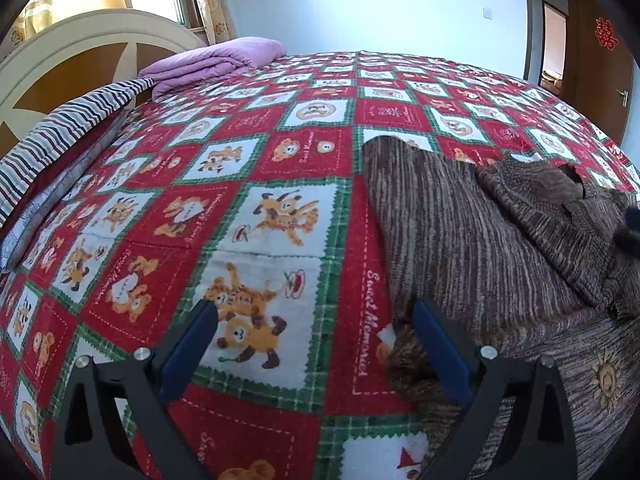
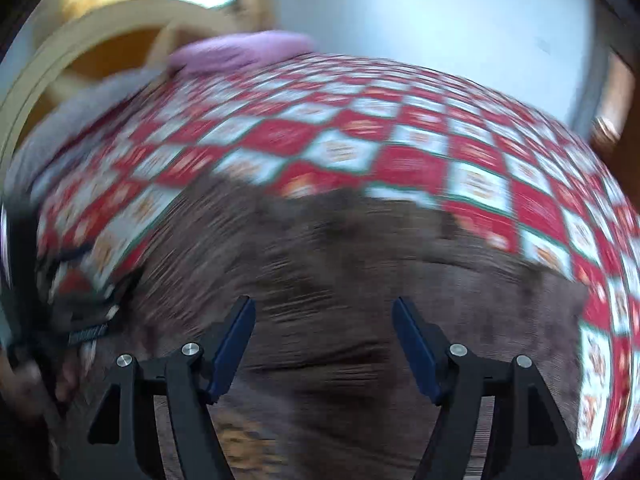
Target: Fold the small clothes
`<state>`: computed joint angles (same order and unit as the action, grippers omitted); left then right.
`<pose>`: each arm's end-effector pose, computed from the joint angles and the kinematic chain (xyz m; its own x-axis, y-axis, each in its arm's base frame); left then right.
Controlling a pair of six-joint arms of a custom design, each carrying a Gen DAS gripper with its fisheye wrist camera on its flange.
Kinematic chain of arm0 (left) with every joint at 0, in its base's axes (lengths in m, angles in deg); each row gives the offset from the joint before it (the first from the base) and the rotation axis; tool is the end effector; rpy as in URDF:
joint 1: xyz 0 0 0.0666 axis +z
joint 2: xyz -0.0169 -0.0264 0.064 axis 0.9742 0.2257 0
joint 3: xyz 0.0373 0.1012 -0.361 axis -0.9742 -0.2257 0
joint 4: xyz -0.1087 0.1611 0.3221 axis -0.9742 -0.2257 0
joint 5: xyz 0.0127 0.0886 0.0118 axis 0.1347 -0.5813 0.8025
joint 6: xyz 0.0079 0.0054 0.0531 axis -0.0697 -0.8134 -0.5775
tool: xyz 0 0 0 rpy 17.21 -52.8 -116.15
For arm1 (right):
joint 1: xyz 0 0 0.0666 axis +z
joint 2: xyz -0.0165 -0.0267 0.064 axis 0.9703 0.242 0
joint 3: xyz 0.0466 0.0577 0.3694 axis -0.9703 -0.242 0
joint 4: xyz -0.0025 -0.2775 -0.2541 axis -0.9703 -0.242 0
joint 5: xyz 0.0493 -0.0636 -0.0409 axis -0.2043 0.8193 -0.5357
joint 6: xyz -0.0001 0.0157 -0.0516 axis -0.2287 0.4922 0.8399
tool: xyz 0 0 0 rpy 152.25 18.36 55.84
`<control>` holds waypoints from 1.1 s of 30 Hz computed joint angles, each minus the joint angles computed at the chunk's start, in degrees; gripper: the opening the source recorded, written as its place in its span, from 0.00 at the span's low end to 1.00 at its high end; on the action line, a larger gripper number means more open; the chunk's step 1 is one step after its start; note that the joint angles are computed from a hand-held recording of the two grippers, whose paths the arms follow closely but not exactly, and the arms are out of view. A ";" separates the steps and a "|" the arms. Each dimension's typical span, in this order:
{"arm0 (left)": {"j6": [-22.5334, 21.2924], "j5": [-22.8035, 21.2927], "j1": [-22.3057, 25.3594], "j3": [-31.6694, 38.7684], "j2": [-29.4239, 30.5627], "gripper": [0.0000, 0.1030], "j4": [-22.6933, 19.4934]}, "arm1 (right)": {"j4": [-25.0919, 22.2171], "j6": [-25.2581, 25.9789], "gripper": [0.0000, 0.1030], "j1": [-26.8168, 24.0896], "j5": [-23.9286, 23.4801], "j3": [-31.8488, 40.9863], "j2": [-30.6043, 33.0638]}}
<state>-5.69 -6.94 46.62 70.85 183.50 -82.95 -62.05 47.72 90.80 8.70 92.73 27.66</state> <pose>0.4953 -0.2753 0.4440 -0.7338 0.1042 -0.6713 0.0574 0.9941 0.0915 0.5427 0.1412 0.5256 -0.7777 -0.2490 -0.5772 -0.2608 0.9633 -0.0642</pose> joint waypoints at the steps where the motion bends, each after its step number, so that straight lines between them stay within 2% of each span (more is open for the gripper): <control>1: 0.08 -0.04 0.02 0.09 0.05 0.99 -0.12 | -0.57 0.24 0.61 0.60 0.17 0.00 0.59; 2: 0.16 0.08 0.06 0.08 0.05 0.99 -0.16 | -1.87 0.46 0.46 1.53 2.29 0.25 1.63; 4: 0.32 0.41 0.17 0.12 0.06 0.99 -0.27 | -2.92 -0.37 0.25 1.48 5.29 1.01 2.87; 5: 0.39 0.65 0.25 0.11 0.06 0.99 -0.29 | -2.73 -1.31 0.18 1.07 5.09 1.31 2.84; 7: 0.46 0.82 0.34 0.10 0.05 0.99 -0.31 | -3.36 -3.65 0.11 -0.38 7.33 4.62 3.97; 10: 0.46 0.73 0.30 0.08 0.07 0.99 -0.30 | -4.18 -6.20 0.11 -3.44 9.43 11.16 6.68; 12: 0.54 0.83 0.30 0.10 0.08 0.99 -0.33 | -6.97 -6.73 0.12 -4.89 12.27 16.73 9.82; 13: 0.58 0.91 0.32 0.11 0.10 0.99 -0.33 | -9.08 -7.28 0.20 -5.50 13.96 19.28 11.44; 14: 0.62 1.02 0.38 0.14 0.13 1.00 -0.35 | -10.83 -7.84 0.46 -6.11 14.04 20.67 12.34; 15: 0.66 1.15 0.42 0.16 0.14 1.00 -0.38 | -11.66 -8.57 0.60 -6.68 12.56 20.72 12.31; 16: 0.70 1.25 0.43 0.17 0.14 1.00 -0.39 | -10.61 -9.54 0.66 -7.54 9.43 19.09 11.24; 17: 0.73 1.33 0.45 0.18 0.15 1.00 -0.39 | -8.45 -10.55 0.66 -8.11 6.83 14.97 8.54; 19: 0.68 1.33 0.47 0.18 0.16 1.00 -0.39 | -7.77 -12.01 0.66 -8.55 2.96 10.43 5.32; 21: 0.74 1.30 0.48 0.18 0.15 1.00 -0.39 | -6.20 -13.02 0.66 -9.10 -4.53 4.06 1.10; 22: 0.80 1.39 0.51 0.19 0.16 1.00 -0.39 | -5.76 -13.16 0.64 -8.84 -6.06 2.36 0.20; 24: 0.95 1.78 0.62 0.02 0.08 1.00 -0.24 | -6.10 -12.12 0.48 -7.83 -6.03 -0.30 -1.15; 26: 1.16 2.28 0.77 -0.19 -0.04 1.00 -0.04 | -5.35 -11.55 0.23 -7.19 -6.07 -2.76 -2.07; 28: 1.34 2.86 0.92 -0.46 -0.22 1.00 0.24 | -3.62 -10.70 0.07 -6.81 -5.78 -4.84 -3.24; 33: 2.20 6.49 1.71 -1.49 -1.07 1.00 0.88 | 0.38 -10.37 0.04 -5.92 -3.16 -9.20 -8.77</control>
<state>-3.50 -0.45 48.33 69.35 182.43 -82.07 -61.66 37.35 84.88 5.54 83.53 18.89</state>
